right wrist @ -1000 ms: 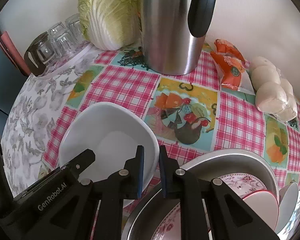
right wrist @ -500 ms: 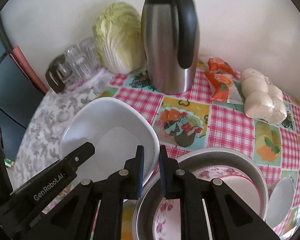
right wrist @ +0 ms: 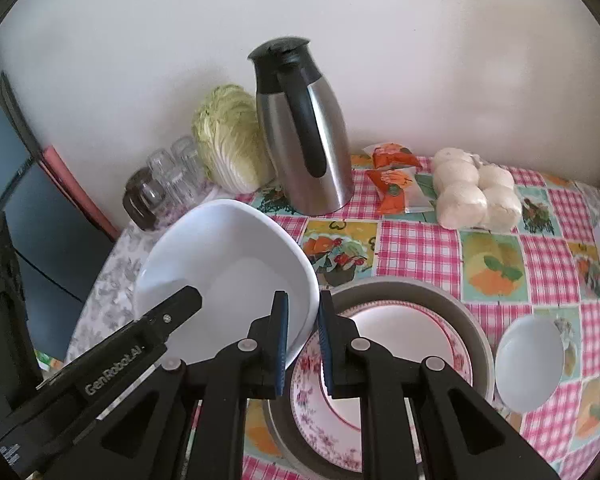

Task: Organize plates and bowls
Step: 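Lift and carry the white square bowl over the steel basin with both tools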

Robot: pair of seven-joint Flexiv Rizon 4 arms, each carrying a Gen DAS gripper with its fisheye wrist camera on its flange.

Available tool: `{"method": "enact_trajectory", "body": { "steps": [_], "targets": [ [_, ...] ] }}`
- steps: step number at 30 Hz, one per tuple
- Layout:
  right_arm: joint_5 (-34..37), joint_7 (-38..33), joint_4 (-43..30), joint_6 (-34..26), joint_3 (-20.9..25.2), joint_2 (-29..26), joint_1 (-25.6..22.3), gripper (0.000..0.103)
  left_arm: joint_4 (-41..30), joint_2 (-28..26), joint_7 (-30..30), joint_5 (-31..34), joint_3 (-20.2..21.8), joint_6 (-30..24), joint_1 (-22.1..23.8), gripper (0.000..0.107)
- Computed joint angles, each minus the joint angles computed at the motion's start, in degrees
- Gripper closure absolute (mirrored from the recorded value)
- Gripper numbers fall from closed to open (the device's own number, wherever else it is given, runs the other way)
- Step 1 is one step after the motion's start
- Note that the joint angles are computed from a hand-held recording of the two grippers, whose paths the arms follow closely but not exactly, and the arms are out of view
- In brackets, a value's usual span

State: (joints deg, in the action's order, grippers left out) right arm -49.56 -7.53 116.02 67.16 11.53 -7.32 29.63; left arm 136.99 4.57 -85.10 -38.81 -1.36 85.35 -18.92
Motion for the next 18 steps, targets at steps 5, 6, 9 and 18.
{"method": "enact_trajectory", "body": {
  "steps": [5,6,9,18],
  "targets": [
    [-7.59,8.68,5.22,3.71,-0.47,3.9,-1.9,0.088,-0.04,1.92,-7.78,11.85,-1.38,-2.04,2.59,0.084],
    [-8.98,10.1,5.9,4.01,-0.31,4.46,-2.44,0.088,-0.13,2.22,-8.92,13.69,-1.52,-2.46,2.88,0.084],
    [-12.12,13.52,7.59,4.91,0.23,5.91,-4.06,0.088,-0.32,3.15,-12.13,18.49,-1.98,-3.38,3.41,0.084],
    [-15.05,14.5,10.59,7.97,1.6,8.88,-7.72,0.087,-2.18,4.47,-21.33,29.14,-3.5,-6.14,5.4,0.084]
  ]
}}
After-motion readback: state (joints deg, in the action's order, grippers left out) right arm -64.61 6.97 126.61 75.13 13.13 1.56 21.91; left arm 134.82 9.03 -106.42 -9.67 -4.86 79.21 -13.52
